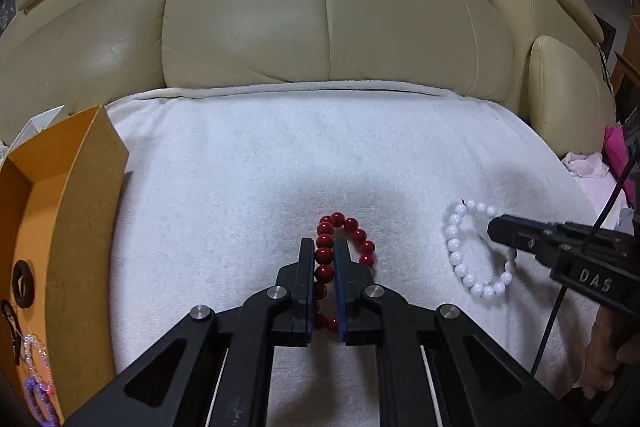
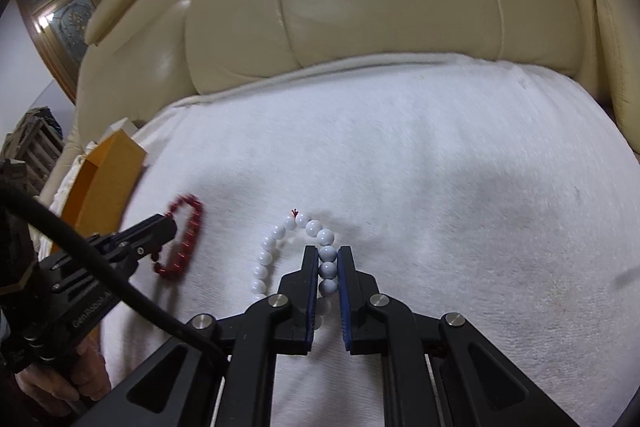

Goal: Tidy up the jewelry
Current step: 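Close the left gripper on the red bead bracelet, then carry both held bracelets over the orange box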

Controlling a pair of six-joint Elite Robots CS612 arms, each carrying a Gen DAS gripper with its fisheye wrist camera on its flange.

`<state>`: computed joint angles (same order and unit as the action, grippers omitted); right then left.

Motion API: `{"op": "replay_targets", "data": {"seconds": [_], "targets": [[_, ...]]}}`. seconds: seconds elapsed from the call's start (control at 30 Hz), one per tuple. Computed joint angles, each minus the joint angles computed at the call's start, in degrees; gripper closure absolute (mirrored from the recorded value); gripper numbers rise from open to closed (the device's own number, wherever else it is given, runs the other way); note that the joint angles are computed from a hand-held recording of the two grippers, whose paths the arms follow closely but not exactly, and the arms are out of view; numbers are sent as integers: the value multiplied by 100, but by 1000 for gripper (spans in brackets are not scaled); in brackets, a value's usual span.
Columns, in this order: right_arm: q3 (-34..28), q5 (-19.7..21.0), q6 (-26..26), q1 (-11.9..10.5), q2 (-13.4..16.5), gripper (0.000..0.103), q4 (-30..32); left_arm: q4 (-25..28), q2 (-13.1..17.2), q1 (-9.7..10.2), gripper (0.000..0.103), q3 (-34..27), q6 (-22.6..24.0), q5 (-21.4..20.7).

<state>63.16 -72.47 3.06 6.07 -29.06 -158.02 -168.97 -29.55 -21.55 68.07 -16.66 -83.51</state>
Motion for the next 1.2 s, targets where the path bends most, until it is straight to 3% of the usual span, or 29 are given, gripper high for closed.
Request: {"op": "replay_targets", "data": {"seconds": [0.37,0.73,1.2], "targets": [[154,352,135,9,-76,92,-635,-543,-238,14,94,387,83,-18],[357,565,75,67,-190,92,-1078,-1168,-548,-92,94,898,145,179],[747,627,274,201,-387,92,-1551,-1678,-912,-213,93,1524,221,859]]}}
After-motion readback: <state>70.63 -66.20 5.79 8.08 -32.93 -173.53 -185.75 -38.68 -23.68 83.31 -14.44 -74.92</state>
